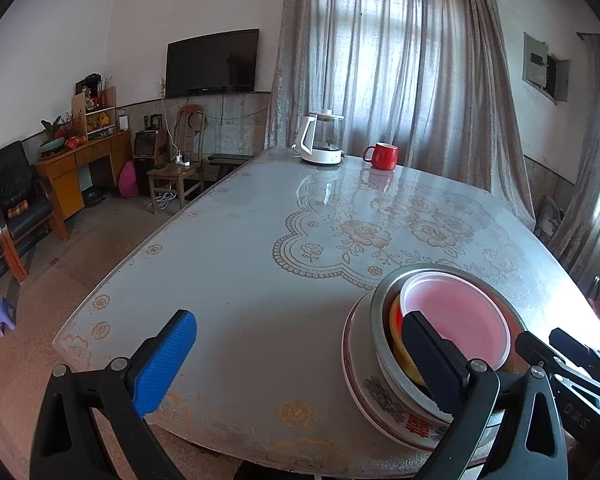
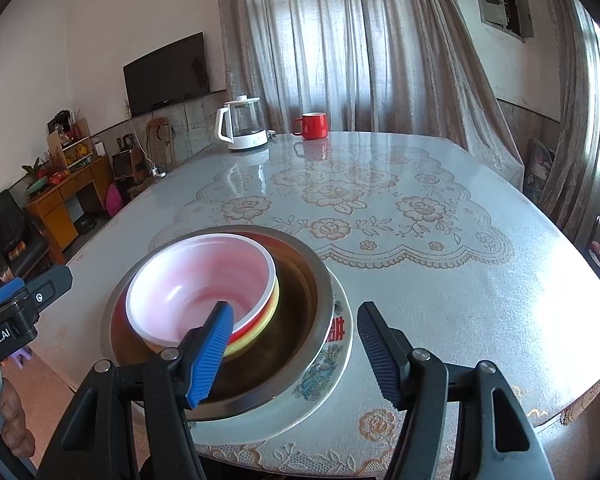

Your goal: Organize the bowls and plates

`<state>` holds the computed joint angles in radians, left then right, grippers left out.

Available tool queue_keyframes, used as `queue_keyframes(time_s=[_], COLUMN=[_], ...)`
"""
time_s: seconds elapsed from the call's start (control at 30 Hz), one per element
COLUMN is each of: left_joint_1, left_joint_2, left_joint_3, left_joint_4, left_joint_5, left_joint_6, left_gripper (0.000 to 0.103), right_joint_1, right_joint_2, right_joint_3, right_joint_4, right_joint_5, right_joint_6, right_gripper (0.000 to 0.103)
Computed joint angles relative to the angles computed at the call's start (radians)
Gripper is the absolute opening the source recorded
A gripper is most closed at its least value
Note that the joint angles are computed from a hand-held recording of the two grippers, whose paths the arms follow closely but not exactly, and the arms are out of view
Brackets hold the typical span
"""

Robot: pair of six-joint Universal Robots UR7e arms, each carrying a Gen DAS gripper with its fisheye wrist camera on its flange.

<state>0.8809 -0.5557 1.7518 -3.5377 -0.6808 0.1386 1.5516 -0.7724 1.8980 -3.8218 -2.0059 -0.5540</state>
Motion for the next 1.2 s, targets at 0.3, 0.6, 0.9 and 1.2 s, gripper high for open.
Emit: queue_keyframes(time_s=[0.3, 0.6, 0.9, 1.2], left_joint_1=[0.001, 0.001, 0.0, -0.002], left_joint_2=[0.002, 0.008, 0.006, 0.018], left_joint_3=[-0.004, -0.008, -0.004, -0.011], left_joint_4=[0.027, 0.029, 0.03, -0.019], left_joint_5=[-0.005, -0.011, -0.013, 0.004], left_joint_6=[-0.006, -0.001, 0.004, 0.028], left_gripper=[0.103, 0.103, 0.103, 0.102], right_joint_1=[-0.006, -0.01, -0.012, -0.015], right_joint_2=[-0.003, -0.005, -0.006, -0.008], right_joint_3=[0.001, 0.006, 0.006, 0.007], right_joint_4=[0.006, 0.003, 0.005, 0.007], right_joint_5=[0.003, 0.009, 0.011, 0.01], right_joint_6=[0.008, 0.016, 0.016, 0.02], right_gripper=[0.065, 0.066, 0.066, 0.066])
